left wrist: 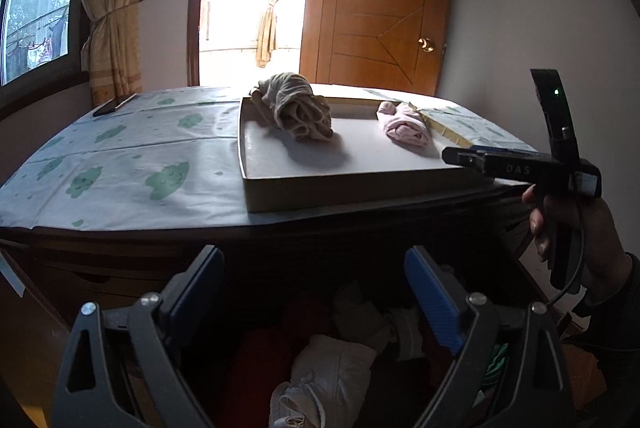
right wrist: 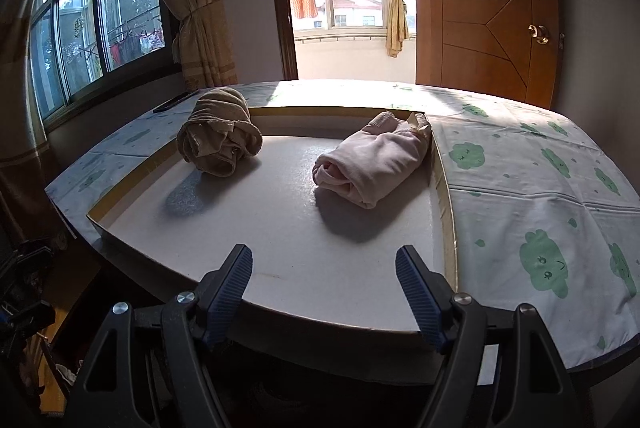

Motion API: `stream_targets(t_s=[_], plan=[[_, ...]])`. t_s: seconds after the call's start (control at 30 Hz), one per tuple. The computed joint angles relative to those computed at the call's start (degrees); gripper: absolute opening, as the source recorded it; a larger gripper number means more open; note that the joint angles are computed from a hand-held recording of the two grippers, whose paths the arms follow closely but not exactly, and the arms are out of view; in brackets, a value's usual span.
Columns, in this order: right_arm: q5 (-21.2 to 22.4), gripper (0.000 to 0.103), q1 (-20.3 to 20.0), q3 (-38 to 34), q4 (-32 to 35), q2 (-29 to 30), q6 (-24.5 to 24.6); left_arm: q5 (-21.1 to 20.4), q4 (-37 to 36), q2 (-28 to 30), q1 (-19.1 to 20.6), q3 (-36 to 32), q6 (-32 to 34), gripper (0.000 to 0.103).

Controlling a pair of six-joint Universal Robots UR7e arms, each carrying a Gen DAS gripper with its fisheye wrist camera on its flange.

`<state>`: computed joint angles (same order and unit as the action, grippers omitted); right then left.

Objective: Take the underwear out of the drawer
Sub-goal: 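Move both grippers down into the open drawer toward the clothes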

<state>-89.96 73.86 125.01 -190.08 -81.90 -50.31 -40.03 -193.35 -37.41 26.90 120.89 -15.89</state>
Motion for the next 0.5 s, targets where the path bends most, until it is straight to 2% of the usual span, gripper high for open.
stream_targets(t_s=[0.17,0.43,0.5], plan=[[6.72,0.08,-3.11,7.48,-3.69,-5.62,-2.35,-2.09,3.53,-1.41,-0.27,2.09,-2.49,0.094],[16.42,0.082,-10.68,15.13,-0.59,-14.41,-2.9,-3.81,5.78,-2.09,0.78,4.31,-7.29,0.094],[18.45,0.082,-12.7,16.44,0.69,-16.2,-2.8,-4.73,6.39,-2.2,1.01,4.17,-6.72,0.094]])
